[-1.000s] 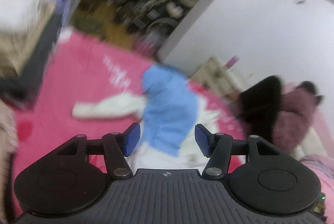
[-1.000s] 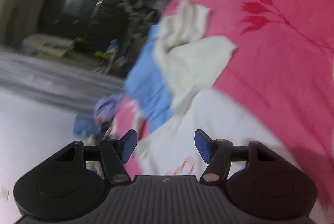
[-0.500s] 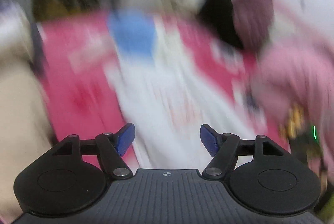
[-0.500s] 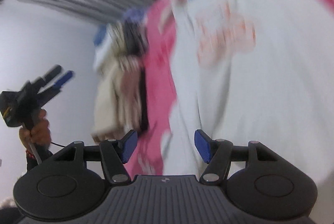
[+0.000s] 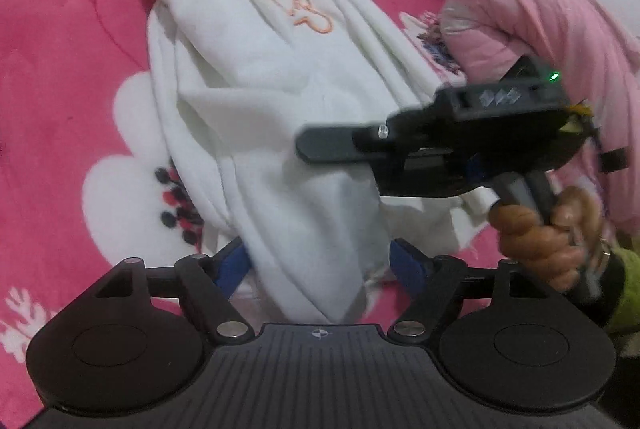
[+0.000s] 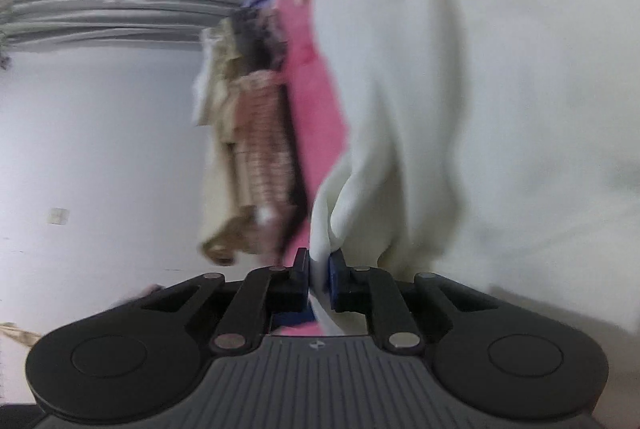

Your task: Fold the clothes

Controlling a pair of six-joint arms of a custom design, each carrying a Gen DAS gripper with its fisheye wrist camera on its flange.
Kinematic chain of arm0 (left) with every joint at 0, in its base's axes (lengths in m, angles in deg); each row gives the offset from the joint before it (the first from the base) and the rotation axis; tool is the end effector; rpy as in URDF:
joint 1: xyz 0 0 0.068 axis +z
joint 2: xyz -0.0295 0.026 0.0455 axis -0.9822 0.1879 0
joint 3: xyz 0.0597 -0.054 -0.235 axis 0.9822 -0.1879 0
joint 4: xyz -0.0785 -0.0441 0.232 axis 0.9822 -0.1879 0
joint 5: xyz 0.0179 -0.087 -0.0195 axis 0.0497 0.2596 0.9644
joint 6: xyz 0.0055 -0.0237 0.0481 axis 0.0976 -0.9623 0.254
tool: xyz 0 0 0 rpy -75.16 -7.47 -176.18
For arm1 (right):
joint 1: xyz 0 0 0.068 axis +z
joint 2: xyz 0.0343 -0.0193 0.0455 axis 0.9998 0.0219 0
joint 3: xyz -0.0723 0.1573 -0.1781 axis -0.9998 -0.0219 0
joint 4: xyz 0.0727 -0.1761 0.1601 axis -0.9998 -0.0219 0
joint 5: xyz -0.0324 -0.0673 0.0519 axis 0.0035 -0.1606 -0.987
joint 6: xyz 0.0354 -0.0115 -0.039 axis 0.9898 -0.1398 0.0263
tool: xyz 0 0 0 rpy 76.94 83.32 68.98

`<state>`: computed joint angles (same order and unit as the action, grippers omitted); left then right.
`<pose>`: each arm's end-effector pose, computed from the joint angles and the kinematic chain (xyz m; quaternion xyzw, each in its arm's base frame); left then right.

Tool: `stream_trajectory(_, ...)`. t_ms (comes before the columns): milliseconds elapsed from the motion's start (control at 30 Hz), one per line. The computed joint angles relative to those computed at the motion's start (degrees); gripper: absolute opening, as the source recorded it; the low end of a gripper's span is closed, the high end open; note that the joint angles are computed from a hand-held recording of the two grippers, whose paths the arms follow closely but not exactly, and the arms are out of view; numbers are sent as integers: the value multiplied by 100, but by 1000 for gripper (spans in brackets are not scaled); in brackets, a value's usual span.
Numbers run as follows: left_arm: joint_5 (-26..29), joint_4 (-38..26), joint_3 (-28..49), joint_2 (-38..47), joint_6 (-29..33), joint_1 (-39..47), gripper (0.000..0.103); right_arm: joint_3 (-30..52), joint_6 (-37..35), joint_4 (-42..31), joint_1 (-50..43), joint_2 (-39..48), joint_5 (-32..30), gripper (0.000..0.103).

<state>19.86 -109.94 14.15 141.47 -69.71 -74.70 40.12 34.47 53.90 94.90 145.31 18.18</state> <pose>0.1579 -0.0086 0.1308 0.1482 0.9297 -0.2728 0.1981 0.2199 0.0554 0.0763 0.0972 0.8036 0.5813 0.0834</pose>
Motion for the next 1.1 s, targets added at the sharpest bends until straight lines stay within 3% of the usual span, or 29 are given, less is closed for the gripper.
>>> stream_trajectory(100, -238, 372, -20, -52, -543, -248, 70, 33, 1191, 1664, 371, 681, -7, 12)
stream_trajectory(167, -309, 491, 29, 35, -735, -174, 43, 85, 1876, 2683, 580, 1200, 34, 14)
stream_trajectory(200, -290, 394, 150, 195, -711, -49, 39, 130, 2209, 3173, 681, 1465, 63, 16)
stream_trajectory(267, -302, 87, 406, 433, -434, 281, 27, 192, 2680, 3871, 641, 1886, 23, 22)
stream_trajectory(367, -573, -385, 790, 748, 288, 800, 21, -50, 2974, 4730, 146, 2164, -76, 32)
stream_trajectory(433, -708, -580, 1078, 1113, 540, 1102, 19, -313, 2638, 4562, -412, 1931, -178, 33)
stream_trajectory(567, -618, -646, 1409, 1525, 429, 1466, 14, -779, 1477, 3414, -1512, 1304, -475, 33)
stream_trajectory(667, -153, -773, 1581, 1321, 227, 2013, 10, -606, 3, 1354, -1892, 782, -402, 33)
stream_trajectory(767, 308, -879, 1742, 939, -135, 2664, 8, -239, -526, 561, -1676, 961, 82, 32)
stream_trajectory(800, 336, -899, 1809, 796, -268, 2808, 8, -117, -625, 401, -1599, 1067, 215, 32)
stream_trajectory(967, 416, -734, 2557, 405, -961, 3236, 7, -11, -475, 920, -1548, 1709, 122, 29)
stream_trajectory(1100, 486, -324, 3740, 809, -1532, 3353, 7, 24, -370, 1168, -1513, 1900, 145, 29)
